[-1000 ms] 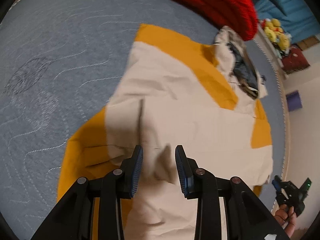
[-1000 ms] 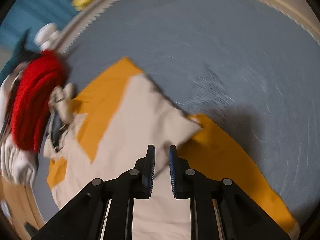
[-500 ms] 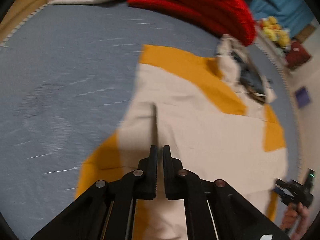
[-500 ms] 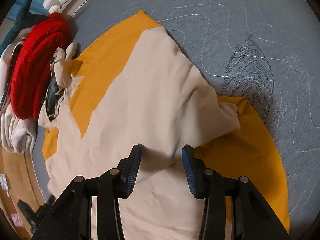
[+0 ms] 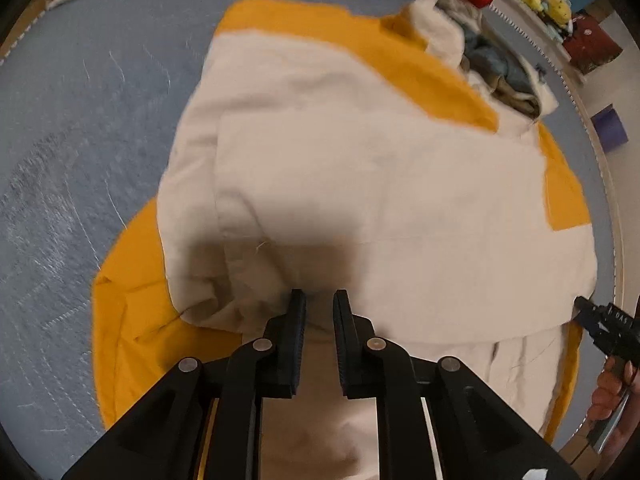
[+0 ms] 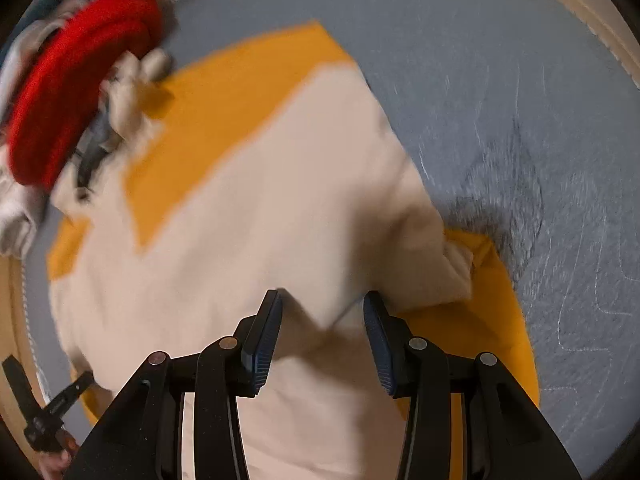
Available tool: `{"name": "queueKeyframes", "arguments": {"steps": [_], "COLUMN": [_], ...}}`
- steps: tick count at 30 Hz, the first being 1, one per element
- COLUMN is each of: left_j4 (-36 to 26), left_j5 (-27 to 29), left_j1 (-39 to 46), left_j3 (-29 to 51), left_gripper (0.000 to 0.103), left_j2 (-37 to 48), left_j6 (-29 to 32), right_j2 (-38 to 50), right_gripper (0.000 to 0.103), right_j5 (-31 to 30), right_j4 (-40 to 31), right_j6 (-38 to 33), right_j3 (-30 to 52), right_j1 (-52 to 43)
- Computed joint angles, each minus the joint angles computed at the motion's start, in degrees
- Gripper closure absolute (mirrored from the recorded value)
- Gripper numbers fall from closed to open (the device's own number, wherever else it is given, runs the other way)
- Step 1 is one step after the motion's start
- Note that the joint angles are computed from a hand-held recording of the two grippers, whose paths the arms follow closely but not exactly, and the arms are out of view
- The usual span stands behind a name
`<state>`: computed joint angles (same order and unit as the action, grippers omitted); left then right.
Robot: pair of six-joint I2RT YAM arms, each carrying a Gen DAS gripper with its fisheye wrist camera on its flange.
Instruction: Fold large clothes
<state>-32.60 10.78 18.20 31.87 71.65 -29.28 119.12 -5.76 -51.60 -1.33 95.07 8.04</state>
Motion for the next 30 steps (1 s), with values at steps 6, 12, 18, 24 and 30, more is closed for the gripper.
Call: {"name": "queueKeyframes", "arguments": {"steps": [6, 12, 18, 24, 30], "left_j4": [-4.24, -3.54, -8.82, -8.94, -5.31], "left_j5": [-8.28, -18.56, -17.98, -17.09, -13.38], "left_j1": [-5.51, -13.61, -12.89, -10.05, -4.16], "left_j3": [4.87, 6.84, 10.73, 19.17, 38.44], "left_gripper": [0.087, 0.081, 0.072, 0.072, 0.074], "left_j2": [-11.22, -15.50, -18.95, -10.12, 13.83], "left_j6": [-0.86, -0.45, 2.65, 2.40, 4.94], "right_j2": [-9.24, -23.44, -29.57, -25.91, -21.98], "right_gripper": [0.059, 0.059, 0.059, 0.059, 0.059], "right_j5": [2.65, 3.99, 3.22, 4.48, 5.90], "right_j4": [3.99, 9.91, 10.77, 8.64, 7.50], "right_j6": [-5.21, -13.46, -18.03, -18.08, -19.84], "right_j3": [-3.73, -10.59, -12.19, -6.81, -2.34], "right_j1": [2.73, 7.03, 7.39, 4.67, 3.13]}}
